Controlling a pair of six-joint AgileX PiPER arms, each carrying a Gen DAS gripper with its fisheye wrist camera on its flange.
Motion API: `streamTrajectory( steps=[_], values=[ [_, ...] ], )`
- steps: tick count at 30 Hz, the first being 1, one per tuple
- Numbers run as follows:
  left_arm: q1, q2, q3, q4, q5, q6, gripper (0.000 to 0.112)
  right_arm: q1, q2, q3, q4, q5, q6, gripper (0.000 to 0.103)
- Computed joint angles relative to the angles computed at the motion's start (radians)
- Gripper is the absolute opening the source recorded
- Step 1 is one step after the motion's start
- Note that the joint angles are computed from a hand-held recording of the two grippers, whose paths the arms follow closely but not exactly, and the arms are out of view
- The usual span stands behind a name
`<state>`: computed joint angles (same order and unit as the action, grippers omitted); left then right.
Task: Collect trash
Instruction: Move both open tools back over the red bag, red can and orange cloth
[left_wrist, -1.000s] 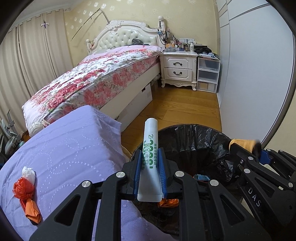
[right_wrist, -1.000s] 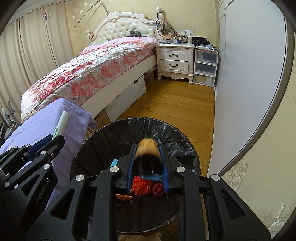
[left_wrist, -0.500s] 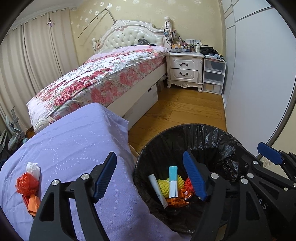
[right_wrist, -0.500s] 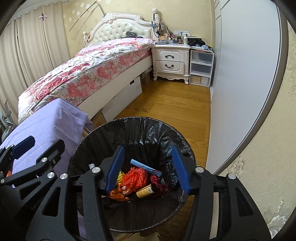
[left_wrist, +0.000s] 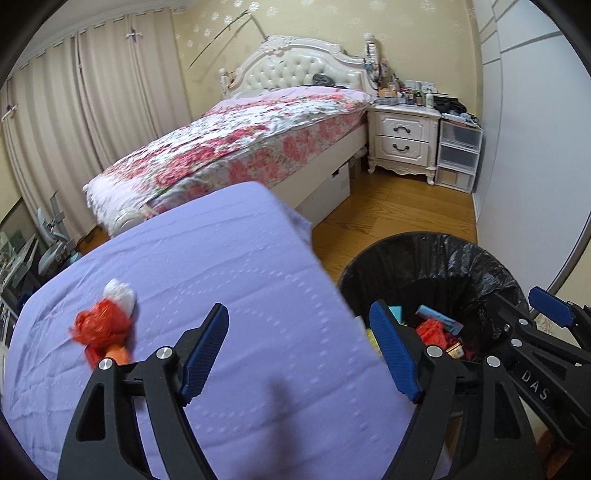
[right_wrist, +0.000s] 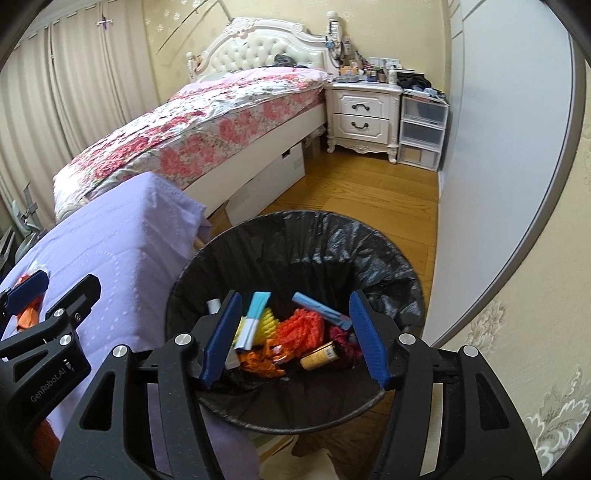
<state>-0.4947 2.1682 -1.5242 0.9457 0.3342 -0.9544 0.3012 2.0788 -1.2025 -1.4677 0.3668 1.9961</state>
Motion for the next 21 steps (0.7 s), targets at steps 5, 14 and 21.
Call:
streamTrajectory(
  steps=[5, 14, 21],
  values=[
    [0.061, -0.082, 0.124, 0.075, -0.03, -0.106, 0.077, 0.051, 0.005, -0.021, 0.042, -0.012, -0.049, 0.06],
    [0.202, -0.191, 0.304, 0.219, -0.077, -0.287, 0.077, 0.165, 0.061, -0.162, 0.277, -0.007, -0.334, 0.06],
    [0.333, -0.21, 0.37, 0.304, -0.081, -0.383, 0.077, 0.243, 0.145, -0.361, 0.54, 0.027, -0.665, 0.06]
  ],
)
